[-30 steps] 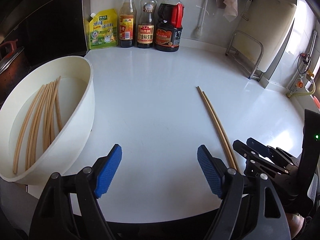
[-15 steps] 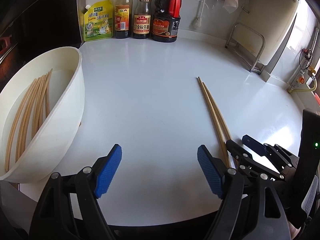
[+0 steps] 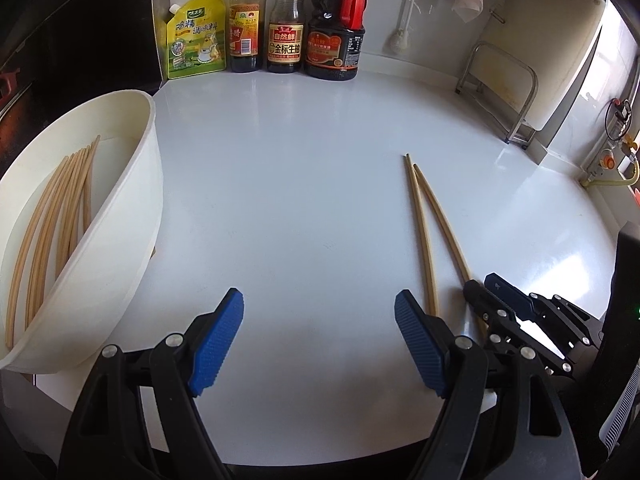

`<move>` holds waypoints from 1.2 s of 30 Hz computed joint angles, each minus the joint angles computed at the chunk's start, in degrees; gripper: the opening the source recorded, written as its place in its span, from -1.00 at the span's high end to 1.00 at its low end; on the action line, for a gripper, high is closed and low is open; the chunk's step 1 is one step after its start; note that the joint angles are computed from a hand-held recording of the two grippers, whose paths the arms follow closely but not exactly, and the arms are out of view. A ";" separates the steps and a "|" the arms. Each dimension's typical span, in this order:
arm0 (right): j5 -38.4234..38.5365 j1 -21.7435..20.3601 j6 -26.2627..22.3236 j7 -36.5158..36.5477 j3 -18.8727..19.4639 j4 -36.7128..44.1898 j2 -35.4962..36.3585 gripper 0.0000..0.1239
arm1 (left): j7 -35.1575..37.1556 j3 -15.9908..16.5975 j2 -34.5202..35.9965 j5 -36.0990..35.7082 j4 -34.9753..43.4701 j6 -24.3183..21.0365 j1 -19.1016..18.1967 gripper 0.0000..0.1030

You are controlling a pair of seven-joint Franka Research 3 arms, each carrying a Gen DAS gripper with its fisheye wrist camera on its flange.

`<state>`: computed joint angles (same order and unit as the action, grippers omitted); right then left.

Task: Organize utensils
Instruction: 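Close the right tool on one chopstick while the left tool grasps the other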

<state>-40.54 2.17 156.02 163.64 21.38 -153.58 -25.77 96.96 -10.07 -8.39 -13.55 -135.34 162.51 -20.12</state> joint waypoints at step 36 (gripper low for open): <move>10.84 -11.52 4.09 -11.11 4.21 -5.90 -6.97 0.71 | -13.37 -6.75 11.52 18.79 10.19 -1.20 1.34 0.29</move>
